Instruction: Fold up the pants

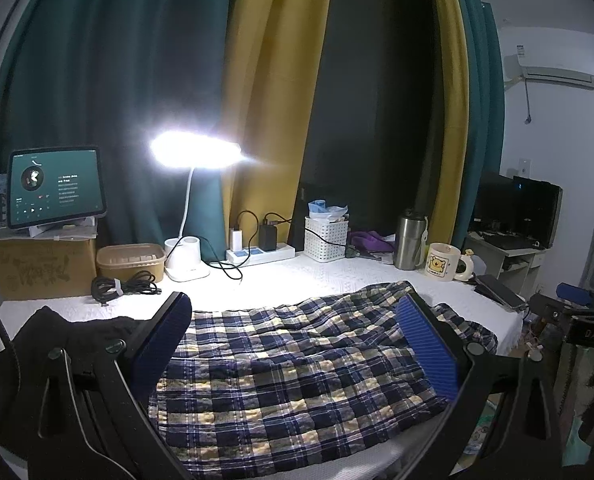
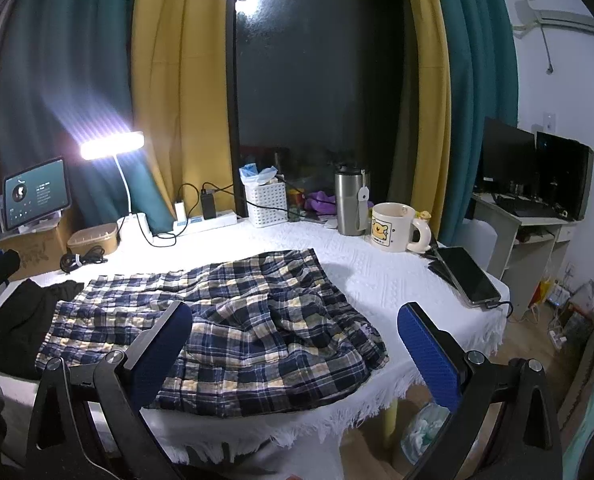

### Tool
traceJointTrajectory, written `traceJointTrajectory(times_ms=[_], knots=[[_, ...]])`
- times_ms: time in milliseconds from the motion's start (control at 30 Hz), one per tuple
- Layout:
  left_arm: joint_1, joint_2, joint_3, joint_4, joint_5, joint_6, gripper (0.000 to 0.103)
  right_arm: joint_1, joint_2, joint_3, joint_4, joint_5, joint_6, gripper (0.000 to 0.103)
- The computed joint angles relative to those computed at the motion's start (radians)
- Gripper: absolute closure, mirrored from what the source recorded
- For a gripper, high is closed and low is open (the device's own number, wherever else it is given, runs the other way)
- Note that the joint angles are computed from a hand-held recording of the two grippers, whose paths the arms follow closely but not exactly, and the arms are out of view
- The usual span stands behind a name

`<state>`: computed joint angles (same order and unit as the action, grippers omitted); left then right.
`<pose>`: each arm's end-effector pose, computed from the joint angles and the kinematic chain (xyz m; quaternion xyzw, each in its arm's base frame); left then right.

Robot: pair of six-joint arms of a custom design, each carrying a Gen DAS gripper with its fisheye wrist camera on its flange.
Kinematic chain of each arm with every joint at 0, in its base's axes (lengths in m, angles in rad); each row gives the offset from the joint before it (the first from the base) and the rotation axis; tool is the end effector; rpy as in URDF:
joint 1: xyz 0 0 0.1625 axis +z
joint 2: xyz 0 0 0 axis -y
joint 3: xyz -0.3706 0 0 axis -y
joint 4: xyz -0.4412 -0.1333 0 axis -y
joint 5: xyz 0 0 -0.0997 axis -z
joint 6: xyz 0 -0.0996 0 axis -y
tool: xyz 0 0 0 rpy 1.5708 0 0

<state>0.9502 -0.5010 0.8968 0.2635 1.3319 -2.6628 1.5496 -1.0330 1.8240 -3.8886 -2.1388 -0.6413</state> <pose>-0.3071 -0.6994 0.0323 0.4210 0.7876 -0.4435 0.0758 0.0672 -0.5899 0.2630 0.0271 -0.7196 0.5618 0.4073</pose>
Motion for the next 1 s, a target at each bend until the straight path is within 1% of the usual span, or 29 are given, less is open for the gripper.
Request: traceJointTrajectory(times_ms=[1000], knots=[[-0.004, -0.01, 0.015, -0.023, -0.012, 0.014, 0.001, -0.001, 0.0, 0.0, 0.001, -0.001, -0.004, 0.0]])
